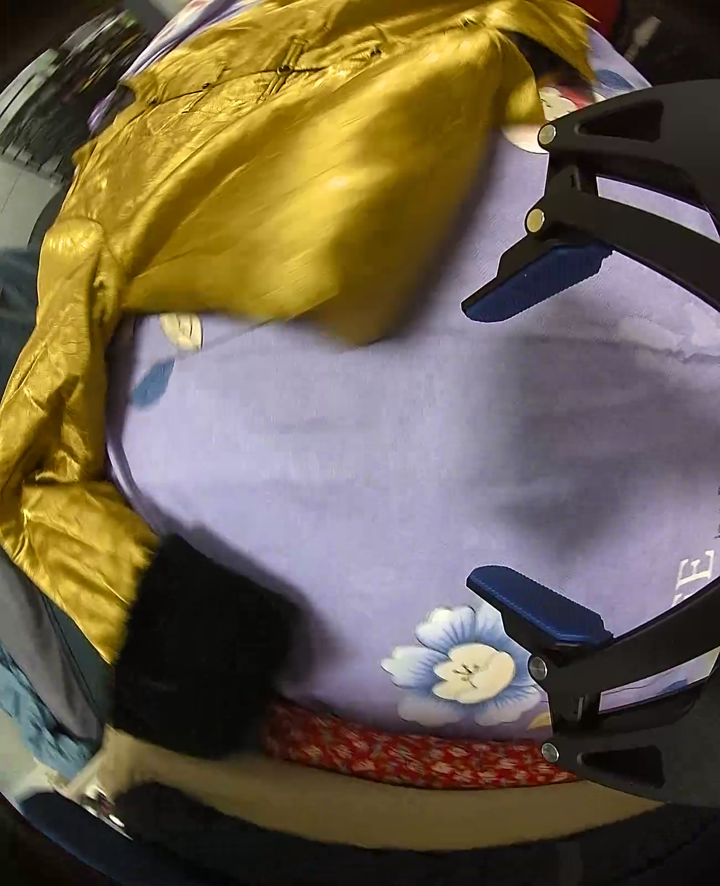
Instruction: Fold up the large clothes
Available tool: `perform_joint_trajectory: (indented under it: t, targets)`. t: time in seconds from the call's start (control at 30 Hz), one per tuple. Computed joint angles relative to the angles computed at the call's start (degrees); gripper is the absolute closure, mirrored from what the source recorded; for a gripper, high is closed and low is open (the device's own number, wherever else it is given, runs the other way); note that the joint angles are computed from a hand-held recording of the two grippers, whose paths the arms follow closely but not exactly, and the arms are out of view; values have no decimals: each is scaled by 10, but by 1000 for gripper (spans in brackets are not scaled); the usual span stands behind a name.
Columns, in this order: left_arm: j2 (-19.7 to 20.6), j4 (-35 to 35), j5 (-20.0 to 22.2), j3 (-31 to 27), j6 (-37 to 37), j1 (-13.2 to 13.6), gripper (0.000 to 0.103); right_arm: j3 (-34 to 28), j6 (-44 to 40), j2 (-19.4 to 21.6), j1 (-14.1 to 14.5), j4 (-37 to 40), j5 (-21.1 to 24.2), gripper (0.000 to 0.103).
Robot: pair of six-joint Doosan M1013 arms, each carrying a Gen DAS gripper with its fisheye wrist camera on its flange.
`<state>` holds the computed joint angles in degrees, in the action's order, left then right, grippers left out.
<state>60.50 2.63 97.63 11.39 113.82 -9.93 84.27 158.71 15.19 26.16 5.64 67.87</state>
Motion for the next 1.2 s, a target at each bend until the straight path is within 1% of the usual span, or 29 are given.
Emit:
perform_joint_trajectory:
  t: [0.03, 0.1, 0.13, 0.2, 0.23, 0.27, 0.3, 0.33, 0.4, 0.47, 0.53, 0.57, 0.6, 0.67, 0.7, 0.73, 0.8, 0.83, 0.9, 0.97, 1.0, 1.03, 1.07, 1.1, 1.13, 1.17, 1.2]
  targets:
    - [-16, -5, -26, 33, 11, -1, 11, 8, 22, -6, -3, -7, 2, 97]
    - [-37, -31, -65, 78, 33, -1, 7, 31, 62, -21, -14, 13, -32, 97]
    - [-44, -45, -73, 92, 44, -2, 7, 36, 73, -23, -16, 24, -53, 96]
    - [-57, -87, -83, 120, 74, -1, 7, 21, 61, -13, -14, 11, -34, 96]
    - [-63, -100, -86, 131, 87, -1, 7, 8, 51, -5, -10, 3, -18, 96]
    - [-71, -108, -97, 150, 101, -3, 7, 5, 51, -3, -7, 1, -15, 96]
    - [-76, -112, -105, 161, 109, -3, 7, 8, 56, -2, -5, 3, -19, 95]
    - [-78, -125, -106, 168, 115, -2, 7, 12, 68, -3, -3, 3, -26, 93]
    - [-75, -159, -91, 161, 107, 1, 9, 21, 95, -7, 1, 1, -35, 87]
    - [-69, -187, -73, 153, 95, 2, 20, 27, 118, -10, 5, -6, -41, 77]
    - [-56, -187, -40, 134, 95, -4, 52, 38, 138, -19, 9, -20, -39, 46]
    - [-50, -179, -29, 122, 98, -6, 59, 40, 155, -23, 13, -34, -40, 41]
    - [-55, -177, -34, 131, 101, -7, 61, 47, 171, -30, 16, -47, -52, 40]
    - [-69, -186, -54, 151, 105, -3, 56, 63, 194, -48, 21, -68, -70, 40]
    - [-72, -186, -57, 151, 102, 0, 43, 66, 207, -53, 24, -82, -79, 39]
    - [-72, -191, -55, 146, 101, 4, 25, 70, 217, -58, 29, -95, -88, 35]
    - [-78, -218, -60, 150, 115, 17, 11, 75, 212, -62, 33, -98, -99, 34]
    - [-90, -221, -77, 169, 132, 22, 9, 82, 205, -66, 33, -93, -104, 34]
    - [-98, -213, -85, 183, 152, 23, 8, 85, 183, -66, 33, -76, -113, 34]
    - [-109, -205, -98, 211, 188, 19, 8, 87, 137, -61, 29, -47, -115, 33]
    - [-116, -194, -112, 229, 205, 15, 8, 81, 122, -48, 33, -38, -117, 33]
    - [-127, -174, -139, 259, 233, 6, 8, 76, 95, -39, 31, -21, -112, 33]
    - [-134, -162, -160, 278, 248, 1, 8, 69, 79, -31, 29, -11, -103, 33]
    - [-146, -145, -203, 309, 265, -8, 10, 58, 69, -19, 30, -7, -94, 33]
    - [-151, -143, -221, 320, 274, -12, 16, 53, 58, -13, 30, 0, -98, 36]
    - [-151, -150, -223, 321, 282, -16, 21, 51, 45, -11, 31, 10, -112, 41]
    - [-148, -151, -215, 316, 285, -20, 33, 45, 26, -7, 31, 21, -118, 52]
